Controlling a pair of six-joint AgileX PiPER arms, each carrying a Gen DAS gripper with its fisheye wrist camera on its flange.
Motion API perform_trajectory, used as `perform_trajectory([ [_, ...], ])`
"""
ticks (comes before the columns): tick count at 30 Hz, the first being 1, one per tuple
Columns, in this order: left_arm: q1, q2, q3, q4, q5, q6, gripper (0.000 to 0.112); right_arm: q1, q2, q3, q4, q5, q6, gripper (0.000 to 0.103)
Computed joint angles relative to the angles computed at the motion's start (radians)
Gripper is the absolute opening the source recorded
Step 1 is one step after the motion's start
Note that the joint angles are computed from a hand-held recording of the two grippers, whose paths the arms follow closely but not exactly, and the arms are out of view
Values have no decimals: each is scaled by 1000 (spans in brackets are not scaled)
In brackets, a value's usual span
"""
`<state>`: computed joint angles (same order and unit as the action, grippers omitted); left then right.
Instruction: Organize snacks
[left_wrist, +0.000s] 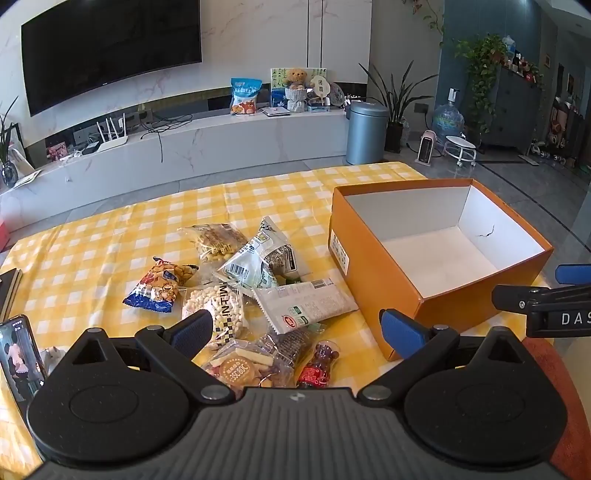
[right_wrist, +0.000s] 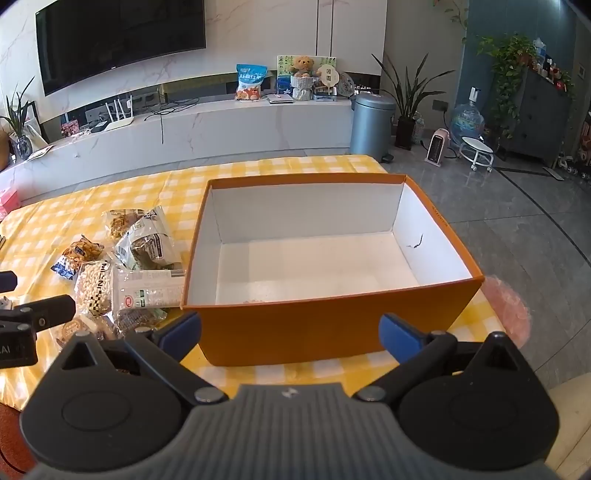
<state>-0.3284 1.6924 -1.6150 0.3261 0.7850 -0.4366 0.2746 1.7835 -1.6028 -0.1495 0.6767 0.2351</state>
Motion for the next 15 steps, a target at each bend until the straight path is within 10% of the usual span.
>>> perform_trajectory([
  [15, 4, -14, 33, -11, -14, -4, 103, 33, -7, 26, -19, -14, 27, 100],
])
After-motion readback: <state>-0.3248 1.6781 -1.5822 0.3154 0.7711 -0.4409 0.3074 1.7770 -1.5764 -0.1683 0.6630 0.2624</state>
